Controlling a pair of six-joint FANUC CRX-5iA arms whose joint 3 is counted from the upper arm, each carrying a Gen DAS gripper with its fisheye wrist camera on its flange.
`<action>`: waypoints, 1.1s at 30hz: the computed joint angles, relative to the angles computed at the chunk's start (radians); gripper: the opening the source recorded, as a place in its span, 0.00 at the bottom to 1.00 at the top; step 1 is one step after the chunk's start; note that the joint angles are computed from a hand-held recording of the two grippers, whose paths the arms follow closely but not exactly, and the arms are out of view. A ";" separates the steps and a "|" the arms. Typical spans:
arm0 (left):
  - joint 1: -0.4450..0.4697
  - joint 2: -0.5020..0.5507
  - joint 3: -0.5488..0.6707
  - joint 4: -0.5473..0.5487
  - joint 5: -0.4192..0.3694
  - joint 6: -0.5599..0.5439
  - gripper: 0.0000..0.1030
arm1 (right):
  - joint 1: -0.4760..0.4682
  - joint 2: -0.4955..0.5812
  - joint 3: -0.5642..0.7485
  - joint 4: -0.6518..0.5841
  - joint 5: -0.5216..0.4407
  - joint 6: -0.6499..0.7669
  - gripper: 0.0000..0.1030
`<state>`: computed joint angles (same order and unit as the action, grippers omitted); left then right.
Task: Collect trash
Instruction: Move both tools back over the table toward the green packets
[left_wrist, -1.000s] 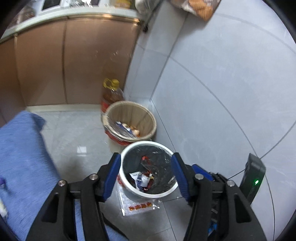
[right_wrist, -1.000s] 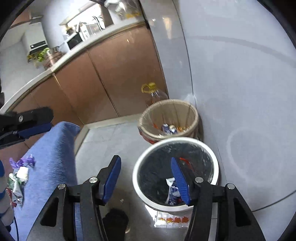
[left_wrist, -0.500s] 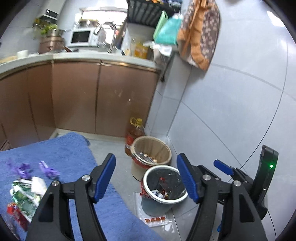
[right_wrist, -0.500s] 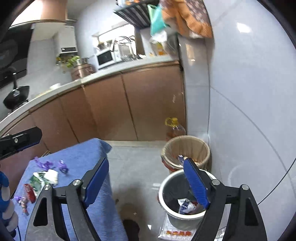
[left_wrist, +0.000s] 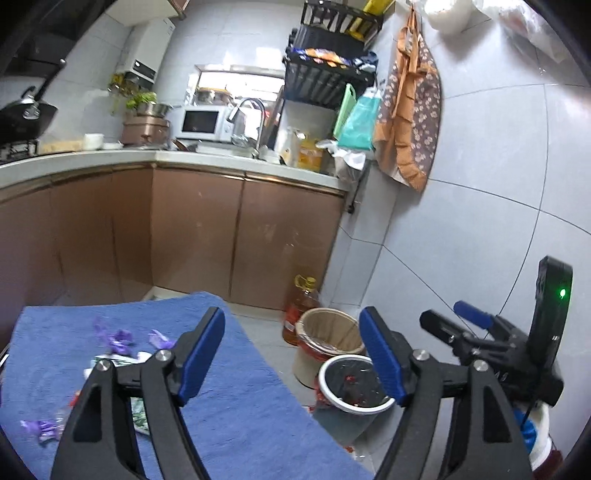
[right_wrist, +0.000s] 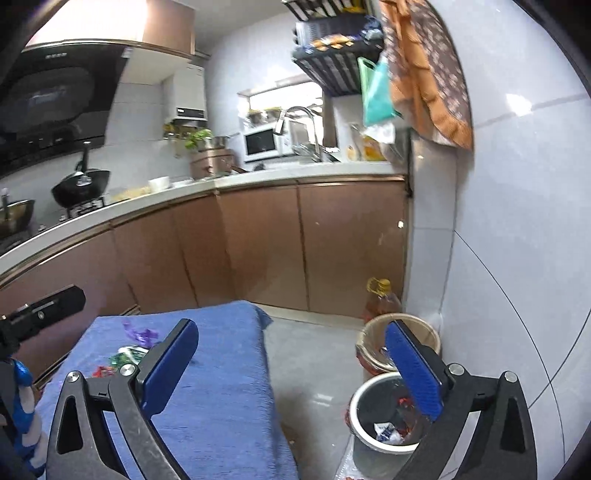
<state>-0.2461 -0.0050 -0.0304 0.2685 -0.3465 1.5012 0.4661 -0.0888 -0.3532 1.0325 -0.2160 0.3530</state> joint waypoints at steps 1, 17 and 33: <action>0.004 -0.020 -0.015 -0.015 0.003 0.009 0.72 | 0.008 -0.005 0.001 -0.009 0.007 0.016 0.99; 0.143 -0.251 -0.210 -0.188 0.004 0.219 0.78 | 0.118 -0.017 0.043 -0.081 0.009 0.166 1.00; 0.337 -0.227 -0.346 0.079 -0.041 -0.149 0.78 | 0.194 0.191 0.386 -0.839 -0.179 0.865 1.00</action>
